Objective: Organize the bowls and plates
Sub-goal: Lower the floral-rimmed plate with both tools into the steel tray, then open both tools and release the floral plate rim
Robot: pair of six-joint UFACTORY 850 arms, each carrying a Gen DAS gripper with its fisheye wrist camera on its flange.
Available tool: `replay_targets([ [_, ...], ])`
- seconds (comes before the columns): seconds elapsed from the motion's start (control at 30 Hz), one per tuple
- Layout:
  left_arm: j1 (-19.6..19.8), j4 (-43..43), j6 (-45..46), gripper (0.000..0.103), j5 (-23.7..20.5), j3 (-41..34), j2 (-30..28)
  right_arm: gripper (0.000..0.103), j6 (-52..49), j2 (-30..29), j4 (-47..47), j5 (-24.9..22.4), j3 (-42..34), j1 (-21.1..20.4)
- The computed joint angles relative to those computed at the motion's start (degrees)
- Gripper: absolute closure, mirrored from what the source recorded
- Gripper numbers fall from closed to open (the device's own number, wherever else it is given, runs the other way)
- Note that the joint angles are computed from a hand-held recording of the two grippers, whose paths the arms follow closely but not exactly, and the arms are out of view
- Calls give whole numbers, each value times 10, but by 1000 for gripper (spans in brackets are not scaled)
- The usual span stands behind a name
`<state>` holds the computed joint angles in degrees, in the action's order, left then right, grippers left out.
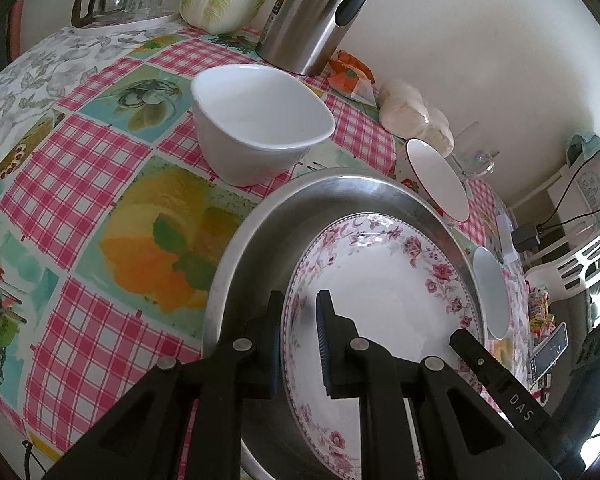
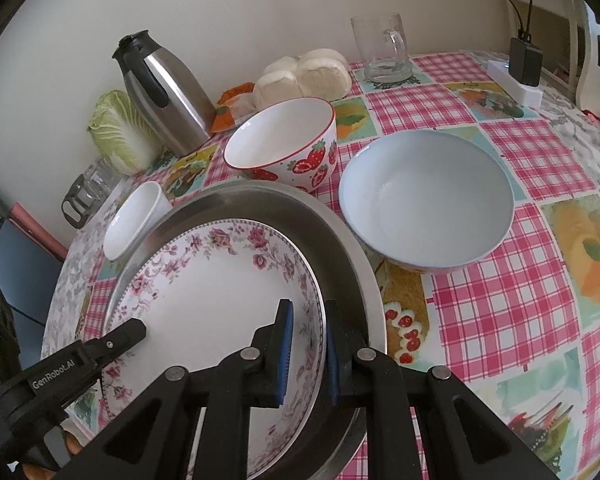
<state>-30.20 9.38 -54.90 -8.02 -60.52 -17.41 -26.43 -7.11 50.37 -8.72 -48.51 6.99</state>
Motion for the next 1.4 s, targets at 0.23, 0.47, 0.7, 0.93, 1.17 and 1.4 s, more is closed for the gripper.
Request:
replay_targets([
  [0.23,0,24,-25,89,-1,0,-1,85,35,-2,-42,2,-1,2],
  [0.47,0,41,-37,86,-6,-3,-3,85,143,-5,-156,3,-6,8],
  [0.7,-2,87,-73,86,-19,-9,-8,86,212,-6,-226,4,-8,11],
  [0.93,-2,92,-75,86,-22,-9,-8,85,196,-6,-210,3,-8,10],
  [1.17,-2,100,-81,86,-24,-10,-8,85,170,-7,-181,3,-7,9],
  [1.4,-9,245,-220,86,-44,-7,-4,82,146,-6,-156,4,-6,7],
])
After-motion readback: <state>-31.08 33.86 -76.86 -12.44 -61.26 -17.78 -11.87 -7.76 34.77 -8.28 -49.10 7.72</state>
